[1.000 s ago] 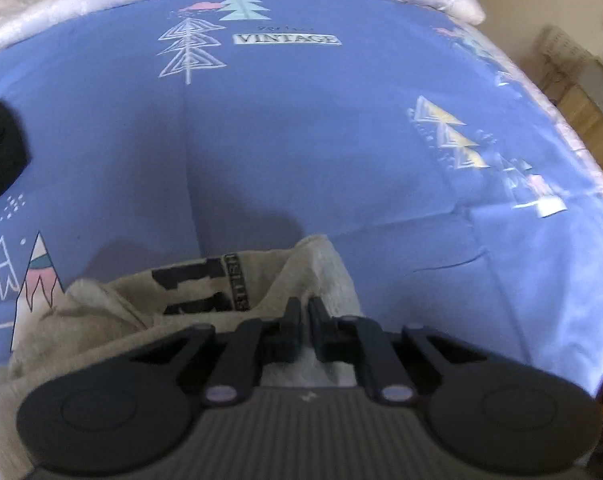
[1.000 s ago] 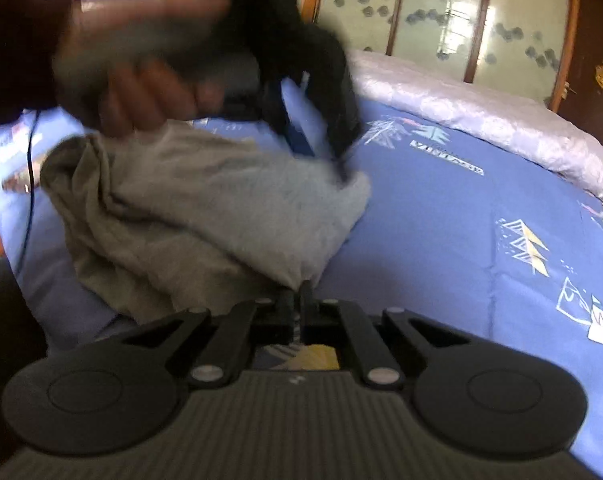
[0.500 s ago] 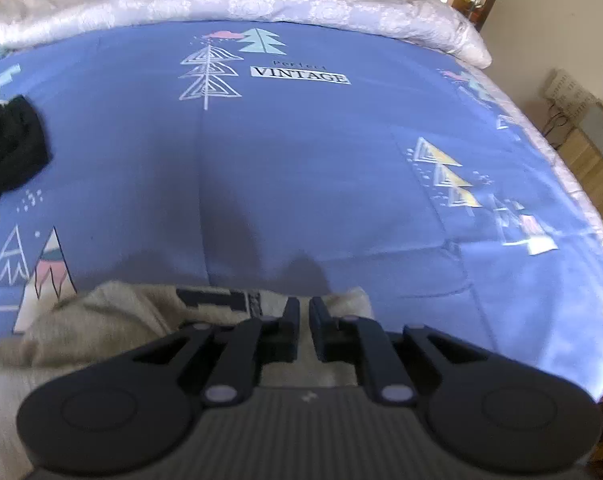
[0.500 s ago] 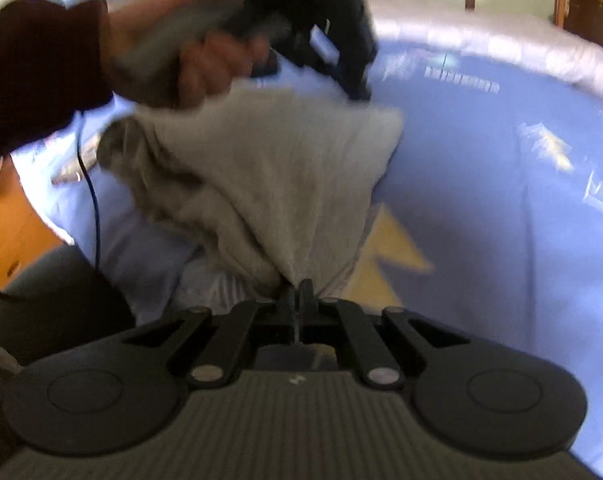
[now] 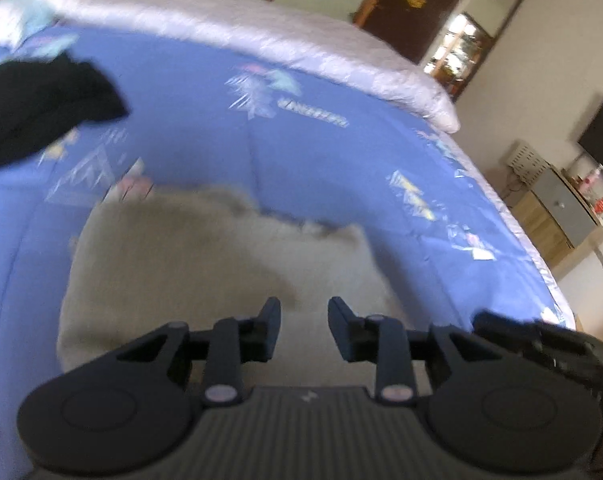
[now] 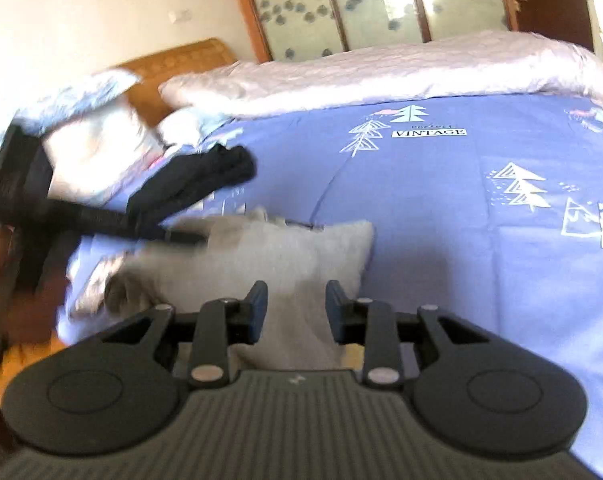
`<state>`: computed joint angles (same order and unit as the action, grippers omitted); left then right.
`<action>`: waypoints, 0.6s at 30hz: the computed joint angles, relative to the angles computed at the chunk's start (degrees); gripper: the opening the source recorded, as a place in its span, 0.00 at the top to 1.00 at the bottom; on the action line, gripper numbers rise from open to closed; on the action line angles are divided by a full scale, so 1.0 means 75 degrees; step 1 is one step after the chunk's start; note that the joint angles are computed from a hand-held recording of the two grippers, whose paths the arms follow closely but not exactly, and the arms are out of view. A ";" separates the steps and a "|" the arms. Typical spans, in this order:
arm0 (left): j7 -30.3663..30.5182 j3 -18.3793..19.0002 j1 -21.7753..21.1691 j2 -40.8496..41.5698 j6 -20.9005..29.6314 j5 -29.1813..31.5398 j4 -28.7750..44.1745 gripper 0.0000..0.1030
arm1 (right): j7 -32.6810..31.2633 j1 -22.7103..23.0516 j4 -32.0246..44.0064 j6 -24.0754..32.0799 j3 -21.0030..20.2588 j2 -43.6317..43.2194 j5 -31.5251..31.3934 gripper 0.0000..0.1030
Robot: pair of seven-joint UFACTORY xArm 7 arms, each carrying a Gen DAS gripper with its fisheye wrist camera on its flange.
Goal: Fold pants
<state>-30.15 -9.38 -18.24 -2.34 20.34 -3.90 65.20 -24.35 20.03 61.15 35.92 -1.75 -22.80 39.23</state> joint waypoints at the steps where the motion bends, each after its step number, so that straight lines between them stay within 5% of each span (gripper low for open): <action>1: -0.0072 0.0005 -0.0005 -0.0043 0.0001 -0.0125 -0.0154 0.73 | -0.0052 0.0121 0.0090 0.0079 -0.0030 0.0169 0.0180 0.69; 3: -0.0185 0.0002 0.0008 -0.0070 0.0054 -0.0061 -0.0367 0.74 | -0.0129 0.0228 0.0184 0.0358 0.0032 0.0458 0.0250 0.69; 6: -0.0272 -0.0023 0.0009 0.0158 0.0293 0.0258 -0.0376 0.79 | 0.0151 -0.0238 -0.0222 0.0150 0.0712 0.0723 -0.0937 0.70; 8: -0.0567 -0.0033 0.0000 0.0145 0.0184 0.0606 -0.0440 0.78 | 0.0205 0.0153 -0.0667 -0.0296 0.0344 0.0449 -0.0602 0.70; 13: -0.0679 -0.0039 -0.0043 0.0061 0.0222 0.0775 -0.0461 0.77 | 0.0580 -0.0104 -0.0696 -0.0149 0.0587 0.0271 -0.1074 0.67; 18: -0.0504 -0.0031 -0.0029 -0.0417 -0.0024 0.0391 -0.0830 0.63 | 0.0799 0.0006 -0.1017 -0.0160 0.0394 0.0032 -0.0833 0.63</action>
<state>-33.94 -9.61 -18.46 -5.47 20.16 -0.97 58.97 -18.36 20.07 53.53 34.72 1.20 -22.56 32.98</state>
